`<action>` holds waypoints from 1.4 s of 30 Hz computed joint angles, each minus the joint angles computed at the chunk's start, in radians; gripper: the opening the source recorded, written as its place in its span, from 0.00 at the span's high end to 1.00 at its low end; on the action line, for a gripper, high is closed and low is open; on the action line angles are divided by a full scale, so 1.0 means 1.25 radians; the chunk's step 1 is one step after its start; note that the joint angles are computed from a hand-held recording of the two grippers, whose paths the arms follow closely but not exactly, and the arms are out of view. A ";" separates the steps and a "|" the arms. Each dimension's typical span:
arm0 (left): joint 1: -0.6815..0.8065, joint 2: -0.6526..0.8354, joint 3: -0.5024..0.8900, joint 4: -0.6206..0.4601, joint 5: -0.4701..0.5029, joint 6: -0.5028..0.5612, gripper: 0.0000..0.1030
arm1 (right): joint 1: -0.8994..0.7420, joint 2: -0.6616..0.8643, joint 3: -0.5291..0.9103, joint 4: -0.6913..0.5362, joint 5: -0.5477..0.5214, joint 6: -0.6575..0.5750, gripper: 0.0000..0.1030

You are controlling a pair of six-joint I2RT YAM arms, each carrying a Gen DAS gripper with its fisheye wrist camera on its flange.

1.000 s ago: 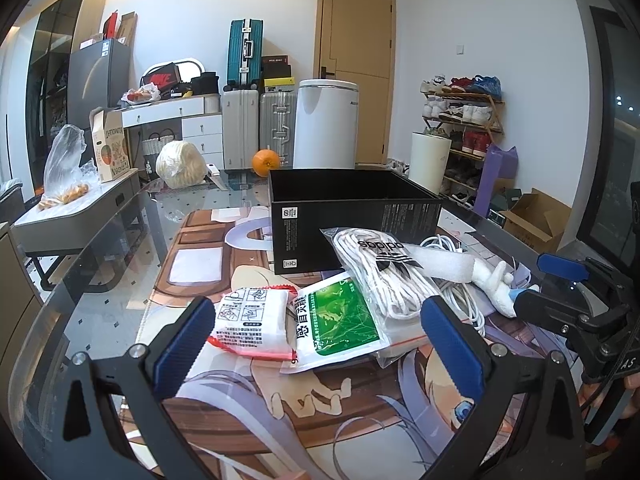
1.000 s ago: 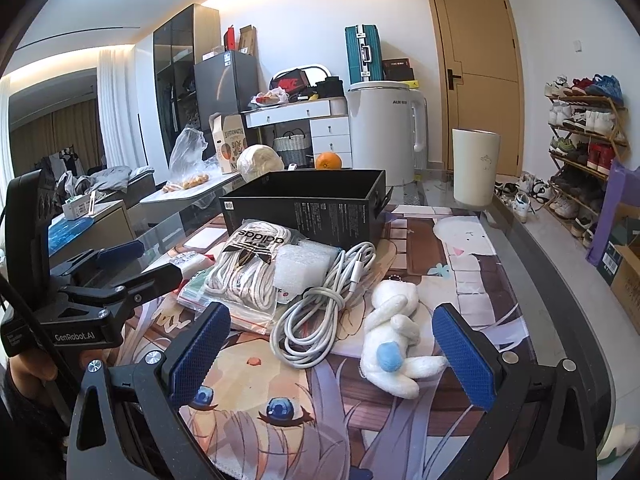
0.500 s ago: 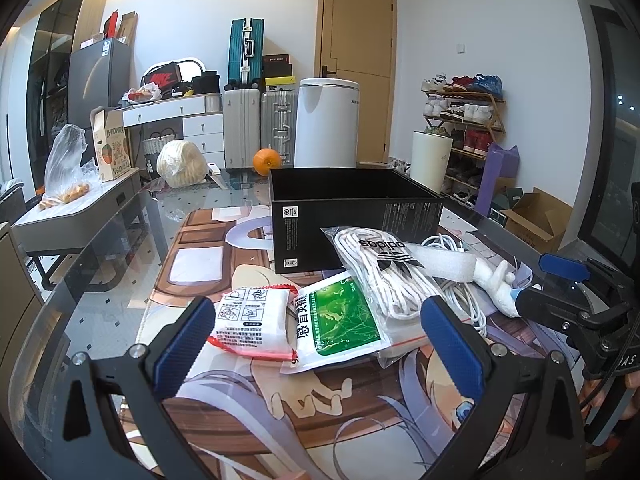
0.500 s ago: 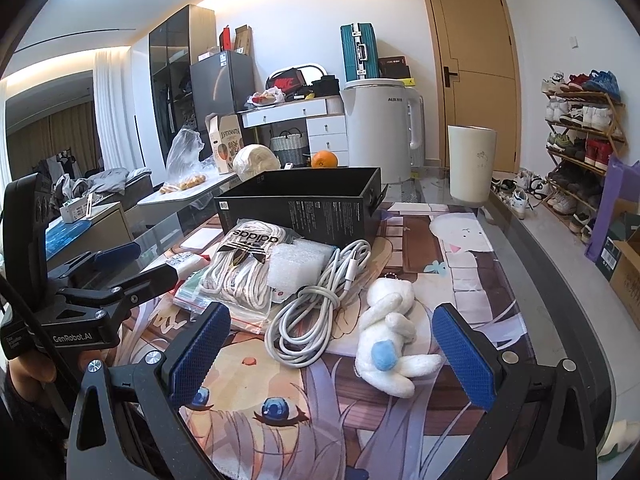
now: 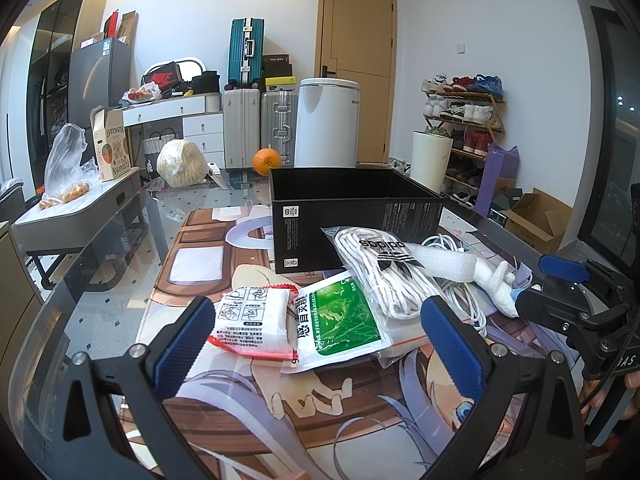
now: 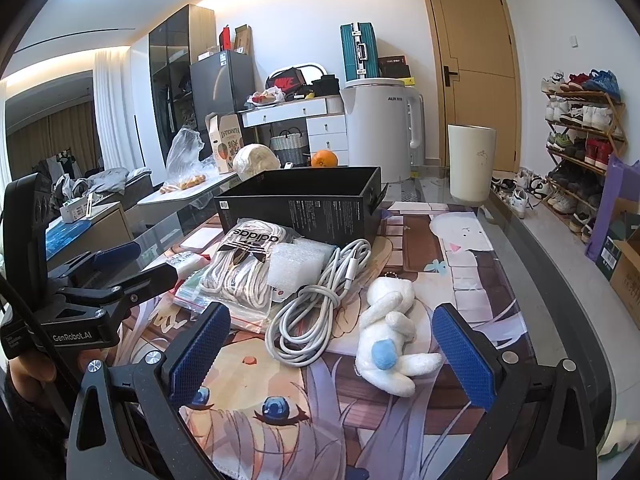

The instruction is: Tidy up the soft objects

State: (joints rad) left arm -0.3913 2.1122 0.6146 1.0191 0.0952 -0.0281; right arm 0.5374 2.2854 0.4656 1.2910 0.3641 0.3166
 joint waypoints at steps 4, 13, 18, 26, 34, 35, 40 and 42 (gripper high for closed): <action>0.000 0.001 0.001 0.000 -0.001 0.000 0.00 | 0.000 0.000 0.000 0.000 0.001 0.000 0.01; -0.001 0.001 0.001 0.000 -0.001 -0.001 0.00 | 0.001 -0.001 -0.001 -0.002 0.000 0.001 0.01; -0.001 0.001 0.001 -0.001 -0.001 0.000 0.00 | 0.004 0.001 -0.002 -0.001 0.006 0.002 0.01; 0.002 0.001 0.005 -0.009 0.002 0.000 0.00 | -0.003 -0.011 -0.006 -0.022 0.015 0.002 0.01; 0.007 -0.010 0.026 -0.068 0.001 0.009 0.00 | -0.030 -0.064 0.007 -0.142 0.002 0.015 0.01; 0.008 -0.013 0.030 -0.081 -0.001 0.012 0.00 | -0.034 -0.071 0.011 -0.165 0.006 0.018 0.01; 0.022 -0.030 0.048 -0.140 0.002 0.014 0.00 | -0.084 -0.102 0.038 -0.273 -0.035 0.039 0.01; 0.030 -0.038 0.054 -0.162 0.000 0.012 0.00 | -0.105 -0.105 0.061 -0.326 -0.046 0.048 0.01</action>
